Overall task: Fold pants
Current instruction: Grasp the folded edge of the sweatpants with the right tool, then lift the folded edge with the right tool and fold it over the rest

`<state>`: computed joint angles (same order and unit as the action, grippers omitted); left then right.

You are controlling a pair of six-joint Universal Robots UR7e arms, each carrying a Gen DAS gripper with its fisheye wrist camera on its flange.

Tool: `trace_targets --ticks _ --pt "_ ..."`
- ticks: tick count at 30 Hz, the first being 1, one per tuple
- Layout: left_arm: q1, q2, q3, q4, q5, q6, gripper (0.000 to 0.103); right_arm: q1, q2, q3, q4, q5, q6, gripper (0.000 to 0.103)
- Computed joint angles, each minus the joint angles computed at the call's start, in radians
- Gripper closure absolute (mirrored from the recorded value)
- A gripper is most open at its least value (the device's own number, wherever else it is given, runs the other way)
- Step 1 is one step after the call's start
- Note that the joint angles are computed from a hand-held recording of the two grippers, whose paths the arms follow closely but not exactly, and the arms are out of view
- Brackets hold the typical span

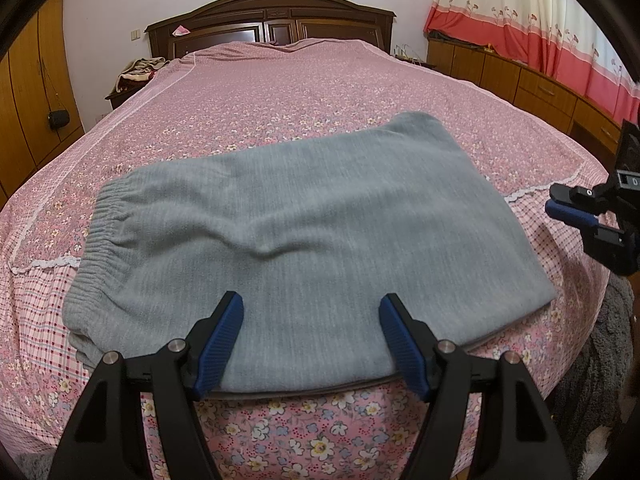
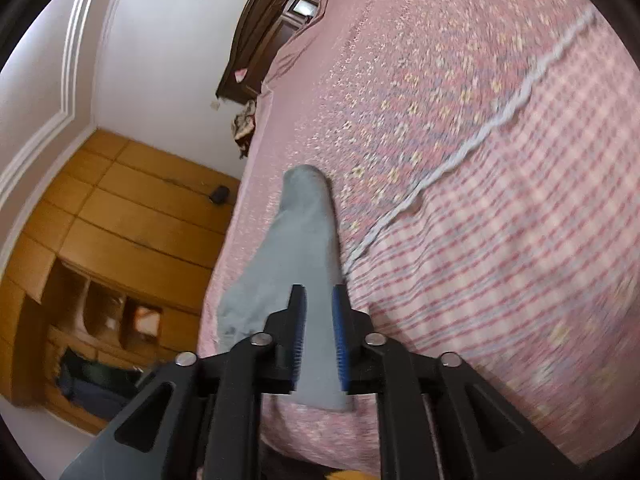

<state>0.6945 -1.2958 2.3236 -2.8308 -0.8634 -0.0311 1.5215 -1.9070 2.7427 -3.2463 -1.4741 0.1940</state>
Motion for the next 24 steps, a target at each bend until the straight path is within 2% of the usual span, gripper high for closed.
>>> trace_targets --ticks 1,3,4,6,8,10,12,13,14,16,17,18,19,21,24 --pt "-0.001 0.001 -0.001 -0.001 0.0 0.0 0.029 0.002 -0.011 -0.018 0.051 -0.007 -0.062 0.069" --pt "-0.001 0.003 -0.001 -0.005 -0.001 -0.001 0.029 0.001 -0.014 -0.048 0.119 -0.031 -0.144 0.067" --pt "-0.001 0.005 -0.002 -0.006 -0.001 -0.003 0.029 -0.033 -0.026 -0.055 0.16 0.012 -0.168 0.066" --pt "0.0 0.005 -0.004 -0.003 -0.002 -0.003 0.029 -0.15 -0.048 -0.069 0.259 0.168 -0.197 0.066" --pt "0.001 0.005 -0.005 -0.008 -0.007 -0.001 0.029 -0.211 -0.056 -0.077 0.301 0.243 -0.223 0.067" --pt "0.005 0.003 -0.003 -0.016 -0.012 0.006 0.028 -0.227 -0.057 -0.079 0.31 0.281 -0.239 0.066" --pt "0.007 0.005 -0.003 -0.022 -0.016 0.01 0.028 -0.208 -0.017 -0.113 0.345 0.319 -0.26 0.066" --pt "0.009 0.005 -0.001 -0.027 -0.018 0.013 0.028 -0.183 0.017 -0.141 0.361 0.305 -0.268 0.066" --pt "0.011 0.006 -0.001 -0.03 -0.021 0.014 0.028 -0.131 0.071 -0.18 0.367 0.25 -0.274 0.066" --pt "0.013 0.008 -0.002 -0.034 -0.025 0.011 0.027 -0.075 0.148 -0.233 0.369 0.152 -0.271 0.066" --pt "0.012 0.007 -0.002 -0.034 -0.025 0.011 0.027 -0.058 0.197 -0.268 0.386 0.101 -0.259 0.071" --pt "0.012 0.006 -0.002 -0.033 -0.026 0.011 0.027 -0.06 0.208 -0.277 0.397 0.091 -0.262 0.074" --pt "0.012 0.005 -0.002 -0.033 -0.028 0.012 0.027 -0.069 0.215 -0.284 0.404 0.096 -0.277 0.076" --pt "0.015 0.0 0.001 -0.035 -0.036 0.014 0.027 -0.113 0.197 -0.282 0.436 0.171 -0.315 0.077" --pt "0.021 0.0 0.004 -0.053 -0.046 0.022 0.027 -0.156 0.191 -0.29 0.476 0.225 -0.353 0.078"
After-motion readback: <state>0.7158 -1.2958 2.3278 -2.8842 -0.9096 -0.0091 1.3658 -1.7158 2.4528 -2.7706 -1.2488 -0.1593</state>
